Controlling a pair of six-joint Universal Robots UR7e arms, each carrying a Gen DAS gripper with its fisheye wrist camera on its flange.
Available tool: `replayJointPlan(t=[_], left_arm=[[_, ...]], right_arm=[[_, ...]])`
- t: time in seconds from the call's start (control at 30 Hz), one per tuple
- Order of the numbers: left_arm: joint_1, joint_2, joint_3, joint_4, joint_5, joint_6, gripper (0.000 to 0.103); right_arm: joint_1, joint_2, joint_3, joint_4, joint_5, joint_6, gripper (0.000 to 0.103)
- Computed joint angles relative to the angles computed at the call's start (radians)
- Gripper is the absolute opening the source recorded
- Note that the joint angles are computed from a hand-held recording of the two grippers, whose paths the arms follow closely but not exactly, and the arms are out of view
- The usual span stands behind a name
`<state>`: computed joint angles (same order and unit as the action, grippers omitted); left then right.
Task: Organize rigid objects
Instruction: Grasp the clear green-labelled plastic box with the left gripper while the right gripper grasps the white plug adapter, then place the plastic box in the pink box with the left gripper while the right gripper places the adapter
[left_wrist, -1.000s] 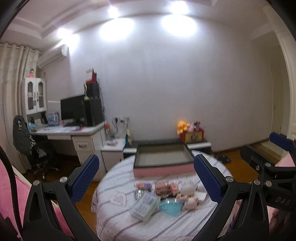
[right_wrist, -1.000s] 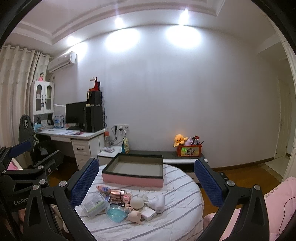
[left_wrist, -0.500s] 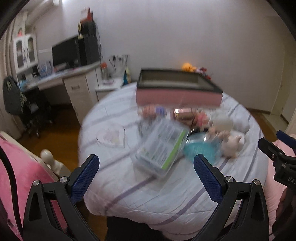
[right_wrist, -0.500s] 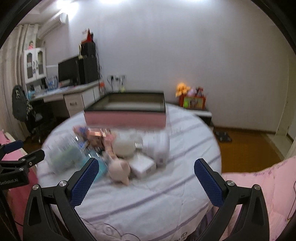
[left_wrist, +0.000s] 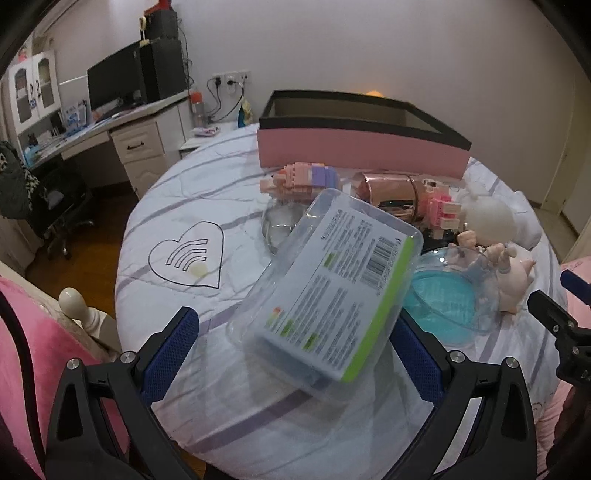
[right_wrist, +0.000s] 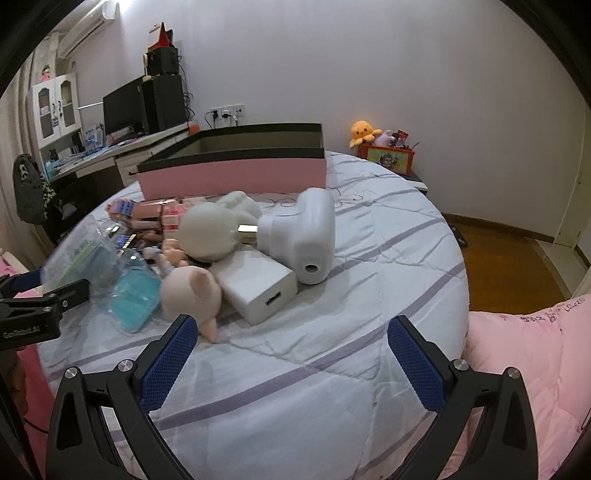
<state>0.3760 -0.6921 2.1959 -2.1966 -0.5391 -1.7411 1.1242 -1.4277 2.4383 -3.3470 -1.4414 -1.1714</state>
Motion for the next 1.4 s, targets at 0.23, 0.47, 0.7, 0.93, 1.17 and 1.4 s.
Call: replayJointPlan(t=[0.23,0.47,0.7,0.93,1.17,1.4], left_arm=[[-0.001,0.008,0.002,-0.048,0.008,0.051,0.074],[-0.028,-0.006,-0.010,0.015,0.034,0.009,0.074],[-0.052,-0.030,-0.010,0.086,0.061,-0.049,0.074],[-0.058,-0.040,-0.014,0.088,0.086,-0.032,0.074],[-0.035,-0.028,-0.043,0.038,0.108,0.063,0.074],[0.006,-0.009,-0.077,-0.106,0.137,0.240,0.074]], right_arm=[[0.063,0.073,-0.061,-0.029,-0.089,0.020,0.103],[0.103,0.114,-0.140,0.088,-0.133,0.084,0.103],[0.112,0.114,-0.194,0.222,-0.134,0.146,0.102],[0.066,0.058,-0.221,0.330,-0.023,0.231,0.102],[0.119,0.139,-0.270,0.269,-0.102,0.245,0.079],[0.137,0.165,-0.282,0.223,-0.122,0.214,0.059]])
